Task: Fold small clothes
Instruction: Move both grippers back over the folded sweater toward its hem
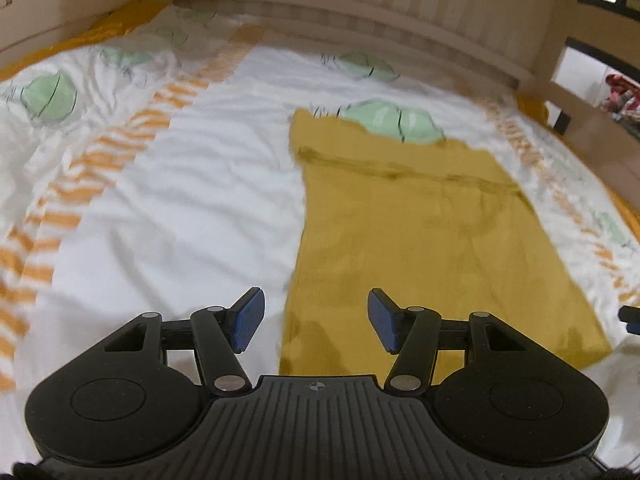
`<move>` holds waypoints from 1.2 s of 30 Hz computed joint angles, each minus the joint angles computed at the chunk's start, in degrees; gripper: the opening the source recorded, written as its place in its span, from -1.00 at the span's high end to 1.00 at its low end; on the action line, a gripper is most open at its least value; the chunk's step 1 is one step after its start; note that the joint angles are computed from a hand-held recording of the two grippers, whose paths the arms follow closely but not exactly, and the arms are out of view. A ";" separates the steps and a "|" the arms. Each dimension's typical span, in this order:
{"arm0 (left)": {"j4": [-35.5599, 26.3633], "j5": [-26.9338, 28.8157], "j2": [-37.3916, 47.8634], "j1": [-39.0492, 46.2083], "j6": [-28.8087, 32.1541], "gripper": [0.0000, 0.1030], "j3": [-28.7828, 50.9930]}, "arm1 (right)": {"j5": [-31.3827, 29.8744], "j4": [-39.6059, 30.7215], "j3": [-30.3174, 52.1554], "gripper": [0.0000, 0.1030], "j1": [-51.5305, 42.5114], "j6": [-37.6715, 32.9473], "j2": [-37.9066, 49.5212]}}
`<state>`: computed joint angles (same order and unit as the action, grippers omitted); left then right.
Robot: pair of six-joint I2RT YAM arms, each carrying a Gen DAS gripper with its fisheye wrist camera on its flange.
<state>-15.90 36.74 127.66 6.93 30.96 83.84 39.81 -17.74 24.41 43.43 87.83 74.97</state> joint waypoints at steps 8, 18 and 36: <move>-4.77 -1.85 4.09 0.76 1.14 -0.08 3.54 | -7.03 8.86 -3.38 -0.94 -6.16 -6.06 -0.22; -12.82 -6.52 9.50 -0.85 2.21 -0.10 10.65 | -16.85 19.38 -3.58 -1.00 -11.39 -13.57 7.22; -8.00 -5.57 9.11 -4.54 5.31 -0.67 7.13 | -22.14 40.13 -13.55 -1.00 -16.16 -13.50 5.30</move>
<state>-23.90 31.18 136.77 2.39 36.27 90.97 17.67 22.39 10.86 27.27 74.33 80.27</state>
